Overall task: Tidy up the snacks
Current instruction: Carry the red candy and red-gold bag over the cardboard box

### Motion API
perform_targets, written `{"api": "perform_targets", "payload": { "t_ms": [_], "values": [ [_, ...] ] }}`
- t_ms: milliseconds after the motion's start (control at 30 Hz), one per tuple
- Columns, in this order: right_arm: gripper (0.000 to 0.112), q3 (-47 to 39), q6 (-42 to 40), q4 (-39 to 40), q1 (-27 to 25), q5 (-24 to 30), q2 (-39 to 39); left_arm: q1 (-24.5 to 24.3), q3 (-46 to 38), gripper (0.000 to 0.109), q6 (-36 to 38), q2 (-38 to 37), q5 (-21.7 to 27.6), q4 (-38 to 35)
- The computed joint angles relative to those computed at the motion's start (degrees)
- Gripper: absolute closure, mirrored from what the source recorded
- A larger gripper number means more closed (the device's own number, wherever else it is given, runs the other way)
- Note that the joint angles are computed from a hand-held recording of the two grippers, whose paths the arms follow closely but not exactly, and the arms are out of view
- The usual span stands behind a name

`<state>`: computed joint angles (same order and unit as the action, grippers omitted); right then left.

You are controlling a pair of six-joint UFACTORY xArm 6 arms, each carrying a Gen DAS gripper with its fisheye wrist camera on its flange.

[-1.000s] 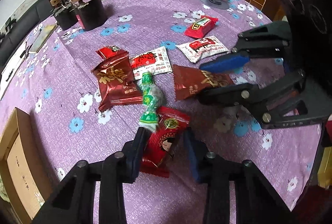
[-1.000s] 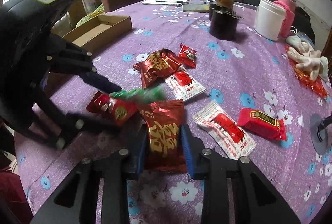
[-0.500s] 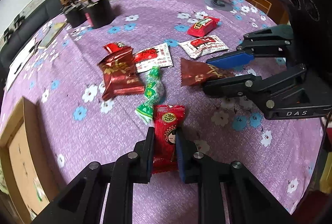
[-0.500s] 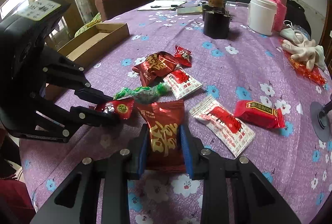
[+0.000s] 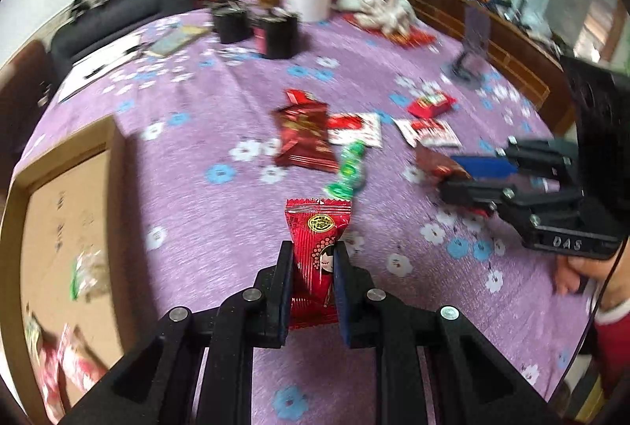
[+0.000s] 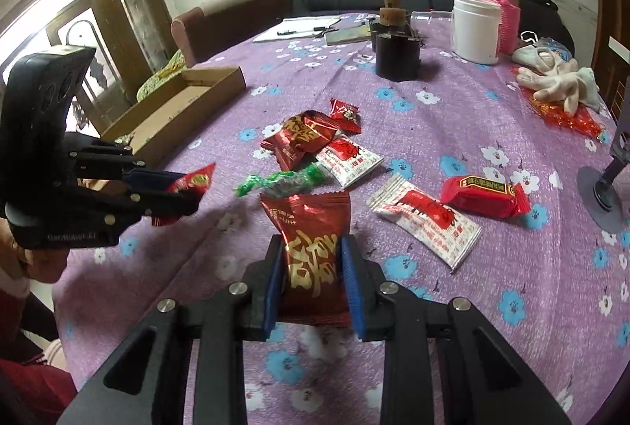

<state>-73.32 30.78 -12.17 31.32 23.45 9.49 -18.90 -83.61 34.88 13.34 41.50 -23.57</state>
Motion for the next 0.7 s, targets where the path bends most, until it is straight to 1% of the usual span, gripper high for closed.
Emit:
{"api": "perform_targets", "payload": {
  "t_ms": [100, 133, 233, 300, 533, 700],
  "values": [
    [0.085, 0.19, 3.96, -2.67, 0.49, -1.08, -0.38, 0.81, 2.32, 0.09, -0.59, -2.18, -2.32, -1.73],
    [0.085, 0.2, 5.22, -3.48, 0.74, -1.54, -0.55, 1.11, 3.38, 0.09, -1.24, -3.15, -3.57, -1.68],
    [0.085, -1.0, 8.65, -6.54, 1.65, -2.19, -0.34, 2.02, 4.53, 0.09, -3.71, -4.45, -5.32, -0.96],
    [0.085, -3.24, 10.05, -7.82, 2.6, -2.41, 0.76, 2.92, 5.53, 0.09, -5.74, -5.44, -6.76, 0.26],
    [0.085, -12.15, 8.01, -5.93, 5.3, -2.06, 6.58, 6.5, 8.95, 0.09, -10.72, -8.45, -11.17, 3.82],
    [0.085, -19.6, 6.13, -3.51, 6.83, -0.96, 11.84, 9.31, 10.43, 0.09, -11.7, -9.65, -12.68, 3.77]
  ]
}}
